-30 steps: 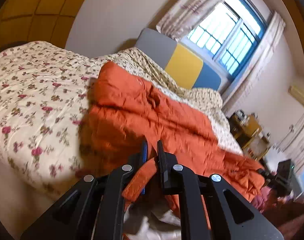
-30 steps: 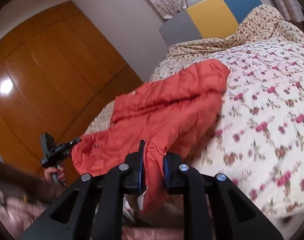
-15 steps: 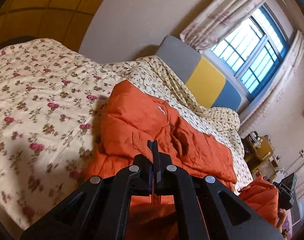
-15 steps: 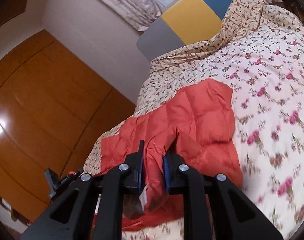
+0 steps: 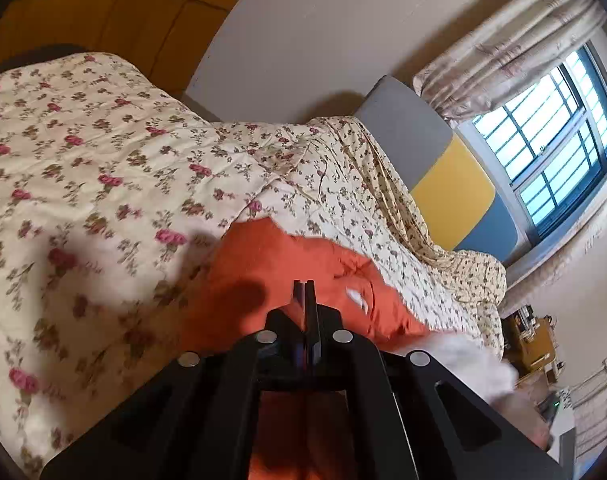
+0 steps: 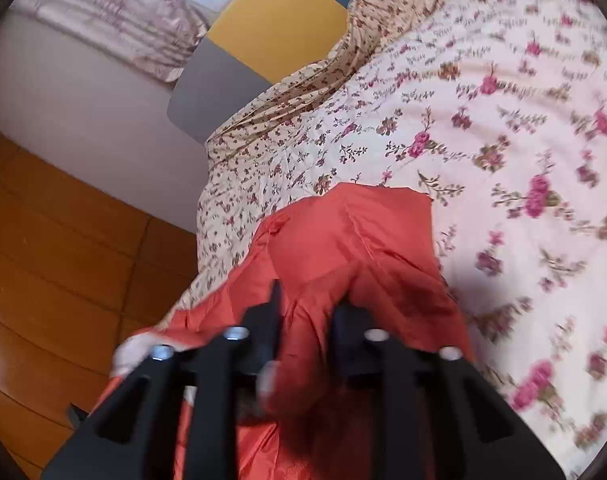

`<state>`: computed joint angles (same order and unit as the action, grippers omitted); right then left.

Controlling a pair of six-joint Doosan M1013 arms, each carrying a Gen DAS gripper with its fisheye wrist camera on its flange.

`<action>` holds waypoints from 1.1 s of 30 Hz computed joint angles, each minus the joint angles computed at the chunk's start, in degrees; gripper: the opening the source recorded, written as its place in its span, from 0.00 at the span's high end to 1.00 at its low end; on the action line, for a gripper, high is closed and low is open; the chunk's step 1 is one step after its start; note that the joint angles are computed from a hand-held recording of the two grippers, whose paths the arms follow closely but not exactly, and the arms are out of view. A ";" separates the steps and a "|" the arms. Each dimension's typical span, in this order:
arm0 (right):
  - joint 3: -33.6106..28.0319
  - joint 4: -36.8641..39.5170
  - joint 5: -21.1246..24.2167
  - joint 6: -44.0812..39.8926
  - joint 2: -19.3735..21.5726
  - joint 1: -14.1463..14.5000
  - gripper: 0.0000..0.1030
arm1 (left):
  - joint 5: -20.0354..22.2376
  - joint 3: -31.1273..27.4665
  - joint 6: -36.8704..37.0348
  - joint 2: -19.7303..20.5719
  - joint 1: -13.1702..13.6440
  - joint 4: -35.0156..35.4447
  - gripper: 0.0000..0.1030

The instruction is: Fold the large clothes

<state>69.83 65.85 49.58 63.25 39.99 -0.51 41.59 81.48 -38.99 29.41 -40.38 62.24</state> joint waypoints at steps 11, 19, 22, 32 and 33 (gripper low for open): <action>9.13 17.46 -10.71 -21.40 -5.18 -1.95 0.02 | 3.57 7.52 -15.30 -4.68 -0.69 7.14 0.19; 6.61 -0.25 1.92 -15.24 -1.87 -2.94 0.02 | 5.87 14.19 -25.59 -5.13 -6.38 18.68 0.03; 4.80 1.85 6.65 -15.53 0.07 -2.85 0.02 | 0.49 12.52 -17.38 -3.89 -5.91 16.28 0.03; 5.94 2.21 9.04 -17.85 -0.27 -2.22 0.55 | -11.55 6.15 1.87 1.27 -2.79 -0.18 0.33; 6.46 3.02 9.65 -18.81 -0.44 -2.48 0.60 | -12.30 6.01 3.05 1.29 -2.80 -0.69 0.36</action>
